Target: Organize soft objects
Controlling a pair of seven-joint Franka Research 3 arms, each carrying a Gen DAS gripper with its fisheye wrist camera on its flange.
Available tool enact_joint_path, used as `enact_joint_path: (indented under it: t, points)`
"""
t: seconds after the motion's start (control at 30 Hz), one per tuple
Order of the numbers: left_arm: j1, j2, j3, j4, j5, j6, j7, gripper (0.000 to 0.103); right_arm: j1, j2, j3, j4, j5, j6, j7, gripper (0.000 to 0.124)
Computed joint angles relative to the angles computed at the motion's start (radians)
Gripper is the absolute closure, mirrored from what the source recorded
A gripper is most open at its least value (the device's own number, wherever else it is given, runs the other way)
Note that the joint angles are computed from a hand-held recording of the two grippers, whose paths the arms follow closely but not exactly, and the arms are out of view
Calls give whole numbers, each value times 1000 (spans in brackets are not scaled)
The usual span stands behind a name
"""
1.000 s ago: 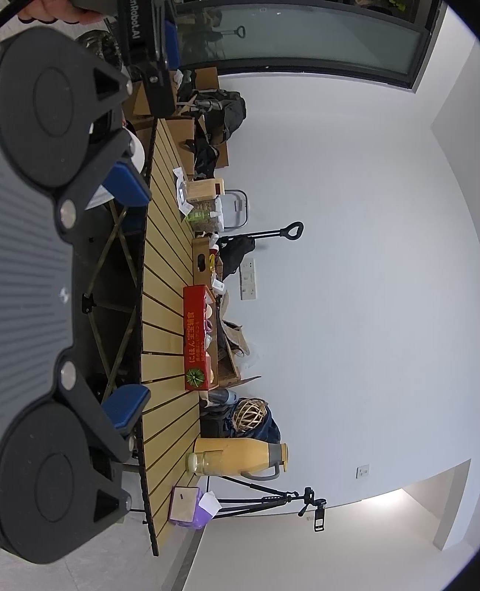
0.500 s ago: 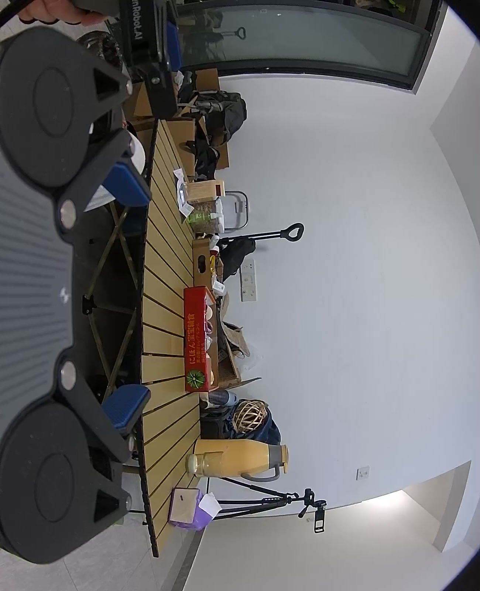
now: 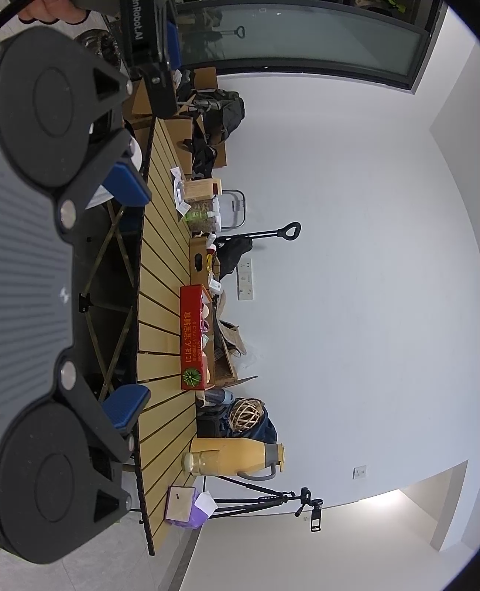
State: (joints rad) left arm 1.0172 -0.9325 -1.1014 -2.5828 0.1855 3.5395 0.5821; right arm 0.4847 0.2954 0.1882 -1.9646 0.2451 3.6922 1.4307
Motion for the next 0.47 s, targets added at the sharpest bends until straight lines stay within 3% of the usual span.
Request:
enact_joint_path:
  t: [0.47]
  points:
    - [8, -3, -5, 8, -5, 1, -5, 0, -8, 6, 2, 9, -22, 7, 9, 21]
